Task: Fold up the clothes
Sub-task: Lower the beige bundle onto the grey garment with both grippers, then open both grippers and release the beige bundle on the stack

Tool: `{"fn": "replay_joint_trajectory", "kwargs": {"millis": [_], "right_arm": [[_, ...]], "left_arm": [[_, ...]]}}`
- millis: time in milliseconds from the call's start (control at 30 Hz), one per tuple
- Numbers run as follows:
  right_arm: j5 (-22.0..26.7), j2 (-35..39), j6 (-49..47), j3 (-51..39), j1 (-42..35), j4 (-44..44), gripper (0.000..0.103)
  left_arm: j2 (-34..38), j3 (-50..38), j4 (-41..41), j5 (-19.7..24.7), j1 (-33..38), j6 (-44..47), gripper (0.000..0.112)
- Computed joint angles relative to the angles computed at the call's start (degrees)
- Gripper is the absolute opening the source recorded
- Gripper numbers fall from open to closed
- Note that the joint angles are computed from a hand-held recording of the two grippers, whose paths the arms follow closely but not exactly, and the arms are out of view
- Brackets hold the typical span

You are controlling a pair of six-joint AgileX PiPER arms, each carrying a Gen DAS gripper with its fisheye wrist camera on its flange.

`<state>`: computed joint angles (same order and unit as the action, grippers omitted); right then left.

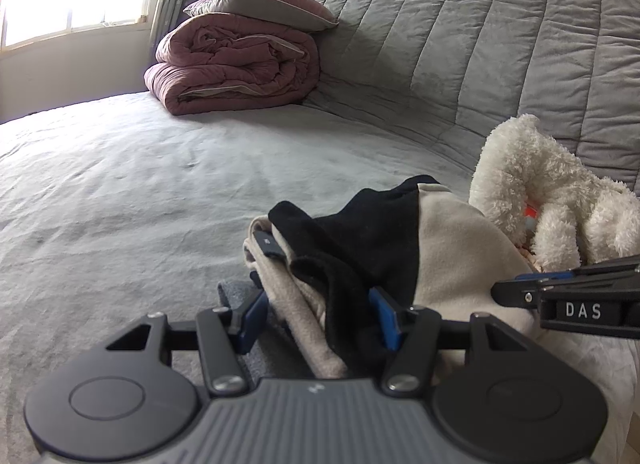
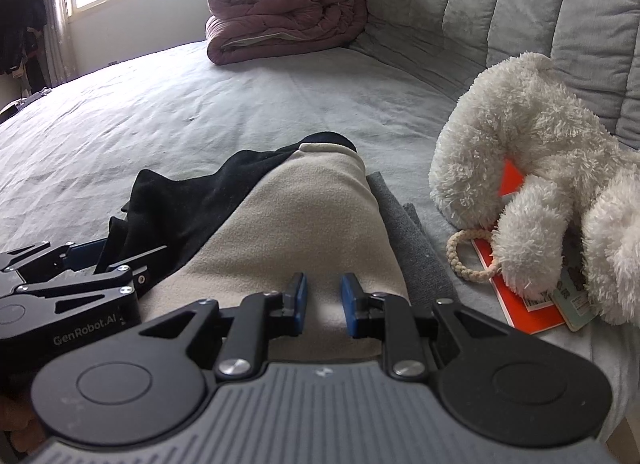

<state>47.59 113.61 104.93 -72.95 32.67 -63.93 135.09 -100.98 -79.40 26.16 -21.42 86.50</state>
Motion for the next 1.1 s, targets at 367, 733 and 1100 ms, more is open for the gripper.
{"fn": "replay_joint_trajectory", "kwargs": {"millis": [367, 733, 1100], "right_arm": [[1.32, 0.45, 1.05, -0.52, 0.49, -0.84, 0.024], [1.93, -0.83, 5.76, 0.66, 1.74, -4.63, 0.048], [6.33, -2.17, 12.85, 1.94, 2.45, -5.31, 0.048]], "left_arm": [[-0.43, -0.42, 2.99, -0.61, -0.31, -3.56, 0.059], [-2.10, 0.27, 1.67, 2.91, 1.84, -5.02, 0.059], [-3.48, 0.51, 0.43, 4.43, 4.12, -6.96, 0.057]]}}
